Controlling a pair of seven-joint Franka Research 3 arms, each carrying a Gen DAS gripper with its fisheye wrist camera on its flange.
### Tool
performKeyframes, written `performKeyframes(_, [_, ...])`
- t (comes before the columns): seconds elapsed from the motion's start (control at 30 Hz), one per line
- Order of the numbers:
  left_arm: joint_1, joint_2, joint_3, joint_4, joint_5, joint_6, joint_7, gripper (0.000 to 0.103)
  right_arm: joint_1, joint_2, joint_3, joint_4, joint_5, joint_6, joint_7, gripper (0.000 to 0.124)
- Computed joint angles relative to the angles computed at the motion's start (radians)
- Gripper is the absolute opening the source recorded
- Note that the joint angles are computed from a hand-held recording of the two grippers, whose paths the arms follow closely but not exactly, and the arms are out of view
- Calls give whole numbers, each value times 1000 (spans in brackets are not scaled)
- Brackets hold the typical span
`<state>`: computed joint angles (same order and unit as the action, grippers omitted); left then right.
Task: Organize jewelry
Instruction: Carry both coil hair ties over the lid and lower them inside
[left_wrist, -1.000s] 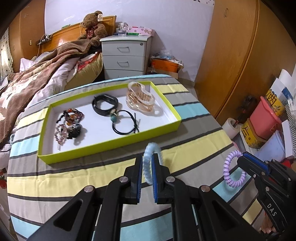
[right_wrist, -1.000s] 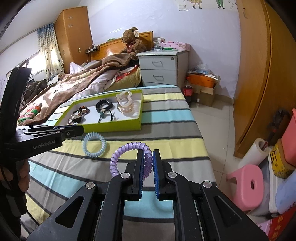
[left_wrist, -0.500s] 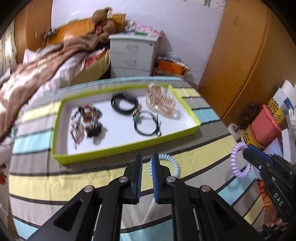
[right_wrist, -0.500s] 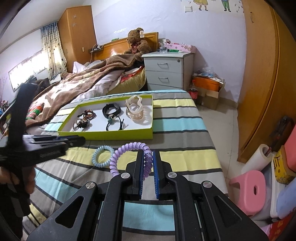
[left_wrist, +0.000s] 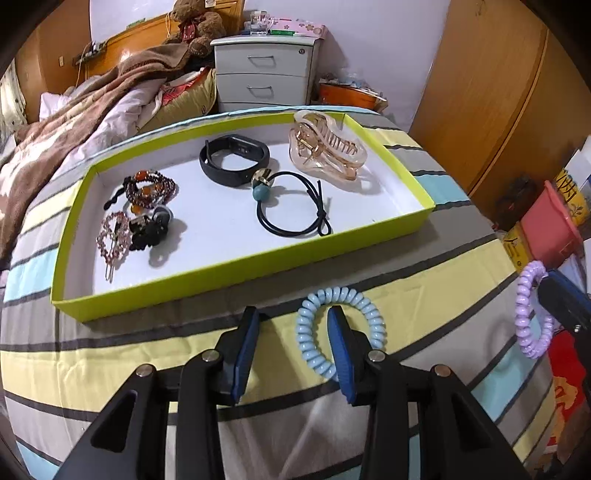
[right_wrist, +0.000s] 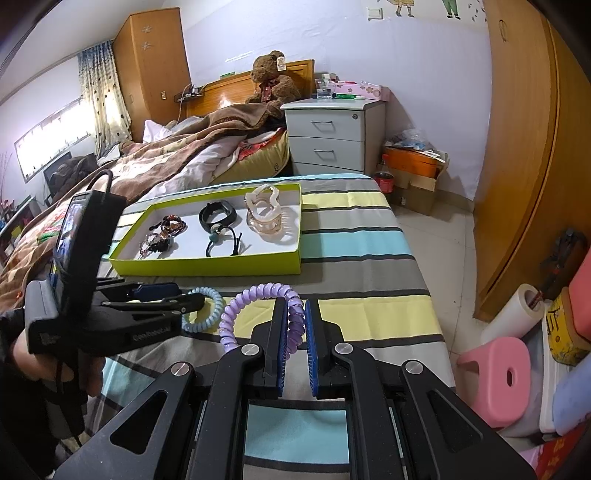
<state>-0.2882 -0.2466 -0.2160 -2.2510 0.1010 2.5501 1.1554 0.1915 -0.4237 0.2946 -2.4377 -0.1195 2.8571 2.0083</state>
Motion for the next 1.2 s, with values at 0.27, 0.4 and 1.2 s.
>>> performKeyframes(0.27, [3,-1,-13,8,65,-19,-31,11,0,5,3,6,-7,-6,5,10])
performKeyframes(0.4, [3,-15,-4,-2,49,-8,-28,10,-5,9,9,11,-17,-5,14,9])
performKeyframes(1.2, [45,-144,53,-30,17,45,3,10,-22,127,45,184,-159,-3,78,10])
